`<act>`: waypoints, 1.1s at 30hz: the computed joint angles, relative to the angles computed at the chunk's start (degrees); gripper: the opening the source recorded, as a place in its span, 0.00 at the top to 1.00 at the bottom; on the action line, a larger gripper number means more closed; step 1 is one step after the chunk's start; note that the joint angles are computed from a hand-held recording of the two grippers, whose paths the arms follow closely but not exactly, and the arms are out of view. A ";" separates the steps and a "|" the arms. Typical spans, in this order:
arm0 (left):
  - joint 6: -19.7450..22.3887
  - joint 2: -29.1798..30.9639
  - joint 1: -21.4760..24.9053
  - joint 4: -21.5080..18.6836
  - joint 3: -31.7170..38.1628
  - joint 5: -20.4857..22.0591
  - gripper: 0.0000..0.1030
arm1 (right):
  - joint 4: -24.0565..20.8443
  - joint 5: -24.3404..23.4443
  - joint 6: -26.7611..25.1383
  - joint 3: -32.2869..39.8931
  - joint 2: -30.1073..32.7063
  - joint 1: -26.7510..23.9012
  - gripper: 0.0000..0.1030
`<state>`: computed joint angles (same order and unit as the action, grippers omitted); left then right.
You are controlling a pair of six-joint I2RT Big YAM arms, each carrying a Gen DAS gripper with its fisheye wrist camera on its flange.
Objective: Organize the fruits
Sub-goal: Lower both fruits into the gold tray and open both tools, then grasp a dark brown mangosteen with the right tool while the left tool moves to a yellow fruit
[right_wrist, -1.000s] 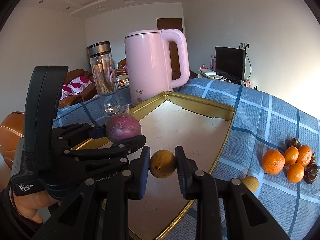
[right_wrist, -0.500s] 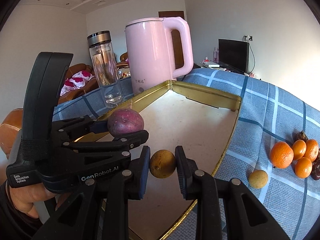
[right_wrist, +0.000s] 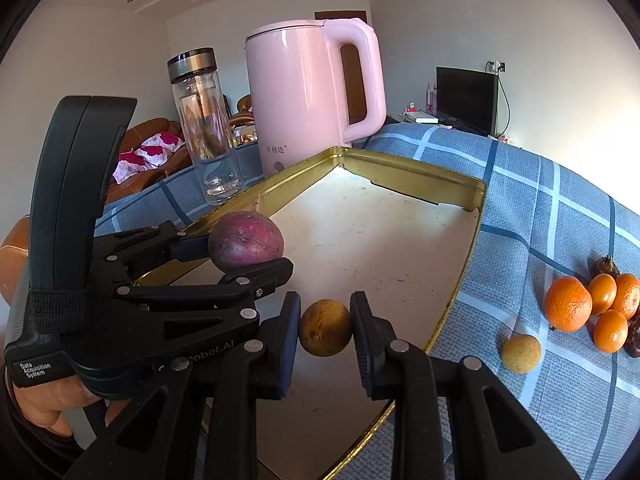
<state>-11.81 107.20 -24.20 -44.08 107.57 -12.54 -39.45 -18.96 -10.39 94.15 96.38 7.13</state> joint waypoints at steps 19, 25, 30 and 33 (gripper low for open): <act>2.08 -3.56 -3.78 2.90 -1.22 -2.69 0.33 | 3.55 -2.11 2.70 -6.65 -7.16 -4.32 0.54; 4.28 -3.56 -6.42 3.01 1.18 -2.79 0.25 | 2.32 -1.16 1.59 -6.99 -10.70 -7.46 0.52; 6.48 -3.12 -8.35 3.36 4.27 -4.03 0.23 | 1.60 0.31 1.00 -5.72 -12.67 -10.85 0.47; 7.29 -2.18 -9.61 3.52 6.63 -4.56 0.13 | 2.44 3.57 1.82 -4.36 -12.50 -12.95 0.47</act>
